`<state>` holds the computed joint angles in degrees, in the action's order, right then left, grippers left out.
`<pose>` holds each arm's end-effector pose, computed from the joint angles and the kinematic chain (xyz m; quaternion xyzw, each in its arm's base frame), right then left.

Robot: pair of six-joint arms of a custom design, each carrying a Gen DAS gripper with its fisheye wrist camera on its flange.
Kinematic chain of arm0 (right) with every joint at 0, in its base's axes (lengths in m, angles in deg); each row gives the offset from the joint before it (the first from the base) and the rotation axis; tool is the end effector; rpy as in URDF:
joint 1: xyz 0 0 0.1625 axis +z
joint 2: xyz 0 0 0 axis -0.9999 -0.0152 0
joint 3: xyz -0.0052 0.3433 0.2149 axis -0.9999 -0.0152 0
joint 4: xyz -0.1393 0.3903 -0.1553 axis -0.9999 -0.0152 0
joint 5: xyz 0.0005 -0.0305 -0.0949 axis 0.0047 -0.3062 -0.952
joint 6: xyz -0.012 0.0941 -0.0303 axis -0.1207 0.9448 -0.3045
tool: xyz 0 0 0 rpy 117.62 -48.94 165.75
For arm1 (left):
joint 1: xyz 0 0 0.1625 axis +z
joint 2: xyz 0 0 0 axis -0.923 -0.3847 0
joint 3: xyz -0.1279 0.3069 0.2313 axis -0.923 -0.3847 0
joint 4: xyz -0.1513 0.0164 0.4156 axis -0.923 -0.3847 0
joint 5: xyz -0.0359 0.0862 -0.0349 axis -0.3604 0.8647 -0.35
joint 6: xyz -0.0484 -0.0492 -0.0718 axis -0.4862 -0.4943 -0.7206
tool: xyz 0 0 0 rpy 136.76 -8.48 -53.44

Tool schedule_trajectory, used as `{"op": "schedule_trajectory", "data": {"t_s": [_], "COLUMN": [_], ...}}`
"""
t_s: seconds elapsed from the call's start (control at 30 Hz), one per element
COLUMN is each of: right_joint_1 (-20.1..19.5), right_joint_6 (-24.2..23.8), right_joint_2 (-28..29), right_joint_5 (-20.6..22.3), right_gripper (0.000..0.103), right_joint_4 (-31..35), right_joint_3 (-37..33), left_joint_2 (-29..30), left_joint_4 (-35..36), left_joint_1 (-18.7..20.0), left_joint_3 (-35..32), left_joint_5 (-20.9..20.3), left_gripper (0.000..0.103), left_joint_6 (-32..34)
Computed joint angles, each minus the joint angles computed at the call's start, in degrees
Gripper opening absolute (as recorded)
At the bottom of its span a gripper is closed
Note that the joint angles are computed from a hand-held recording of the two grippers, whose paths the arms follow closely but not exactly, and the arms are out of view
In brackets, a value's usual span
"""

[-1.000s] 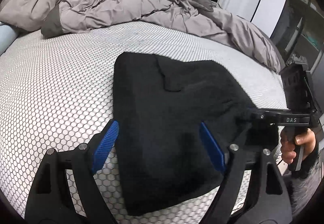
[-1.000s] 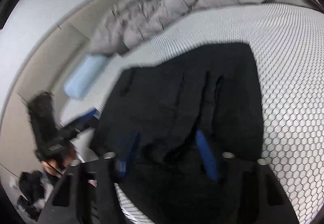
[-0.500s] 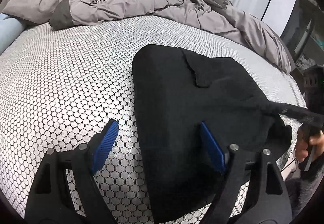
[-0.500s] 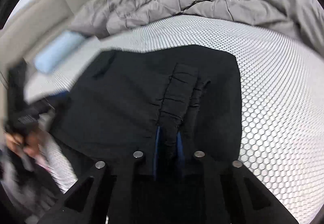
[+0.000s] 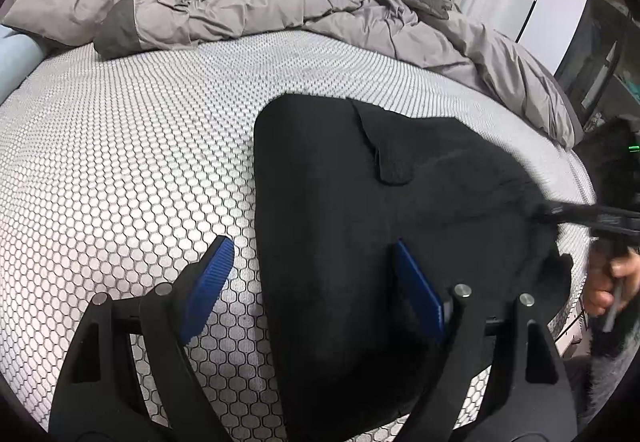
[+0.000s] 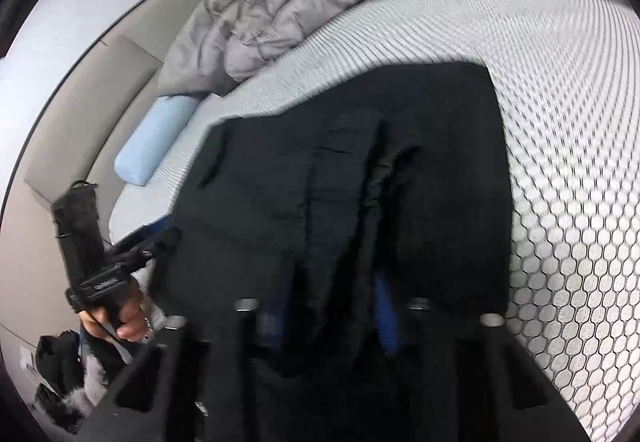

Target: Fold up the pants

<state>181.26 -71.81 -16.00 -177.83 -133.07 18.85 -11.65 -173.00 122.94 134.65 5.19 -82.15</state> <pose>0.1556 -0.7797 0.2352 0.1936 -0.9611 0.1856 0.0657 -0.2330 -0.7000 0.1560 0.0926 0.8942 -0.3579 0.2523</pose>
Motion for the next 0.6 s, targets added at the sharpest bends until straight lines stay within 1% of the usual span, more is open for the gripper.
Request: {"op": "schedule_trajectory", "data": {"t_s": [0.07,0.13,0.17,0.2,0.23,0.27,0.3,0.33,0.37,0.4,0.43,0.47,0.5,0.53,0.57,0.6], "right_joint_1": [1.3,2.8,3.0,3.4,3.6,3.8,3.9,3.7,3.2,2.6,2.2,2.4,2.9,3.6,4.0,4.2], "right_joint_6": [-1.3,-2.5,-2.8,-2.9,-3.0,-2.8,-3.4,-3.8,-4.1,-4.2,-3.6,-3.6,-4.9,-7.2,-8.5,-8.9], "right_joint_2": [-3.2,-7.6,-8.9,-9.8,-10.0,-9.3,-7.9,-6.7,-5.4,-5.1,-5.6,-6.2,-7.0,-7.7,-8.3,-8.8], "right_joint_5": [1.3,2.1,2.2,1.2,-1.3,-5.1,-10.4,-13.4,-15.4,-15.4,-14.0,-13.8,-14.6,-15.3,-14.9,-13.3], "right_gripper": [0.016,0.016,0.016,0.016,0.016,0.016,0.017,0.02,0.023,0.028,0.03,0.032,0.033,0.034,0.034,0.034], "right_joint_4": [-3.8,-7.5,-8.0,-8.9,-9.9,-11.1,-12.5,-12.5,-10.9,-9.8,-9.4,-10.4,-13.4,-18.3,-21.3,-22.5], "right_joint_3": [4.0,9.4,11.0,12.5,13.6,14.0,13.9,13.5,12.5,12.2,12.3,12.7,13.9,15.4,16.5,17.1], "left_joint_2": [-0.7,-1.2,-1.2,-1.2,-0.9,-0.8,-0.6,-0.5,-0.5,-0.6,-0.7,-0.8,-0.9,-0.9,-0.8,-0.4], "left_joint_4": [-1.1,-2.2,-2.5,-2.3,-1.2,-0.3,1.1,1.8,2.0,1.5,0.0,-2.0,-4.4,-5.7,-6.7,-7.2], "left_joint_1": [-0.3,-0.6,-0.8,-0.9,-0.8,-0.7,-0.6,-0.6,-0.6,-0.9,-1.5,-2.1,-2.9,-3.4,-3.9,-4.3], "left_joint_3": [0.6,1.1,1.2,1.2,0.9,0.8,0.5,0.3,0.4,0.7,1.3,1.9,2.6,3.1,3.4,3.4], "left_joint_5": [-0.9,-1.8,-1.7,-1.5,-1.3,-1.1,-0.7,-0.6,-0.3,0.3,1.2,1.7,1.4,0.8,0.0,-1.4], "left_gripper": [0.08,0.08,0.08,0.08,0.08,0.08,0.08,0.08,0.08,0.08,0.08,0.08,0.08,0.08,0.08,0.08], "left_joint_6": [0.5,1.7,2.3,2.6,2.4,2.0,1.3,1.0,1.2,1.8,3.2,5.0,8.0,10.2,12.4,14.3]}}
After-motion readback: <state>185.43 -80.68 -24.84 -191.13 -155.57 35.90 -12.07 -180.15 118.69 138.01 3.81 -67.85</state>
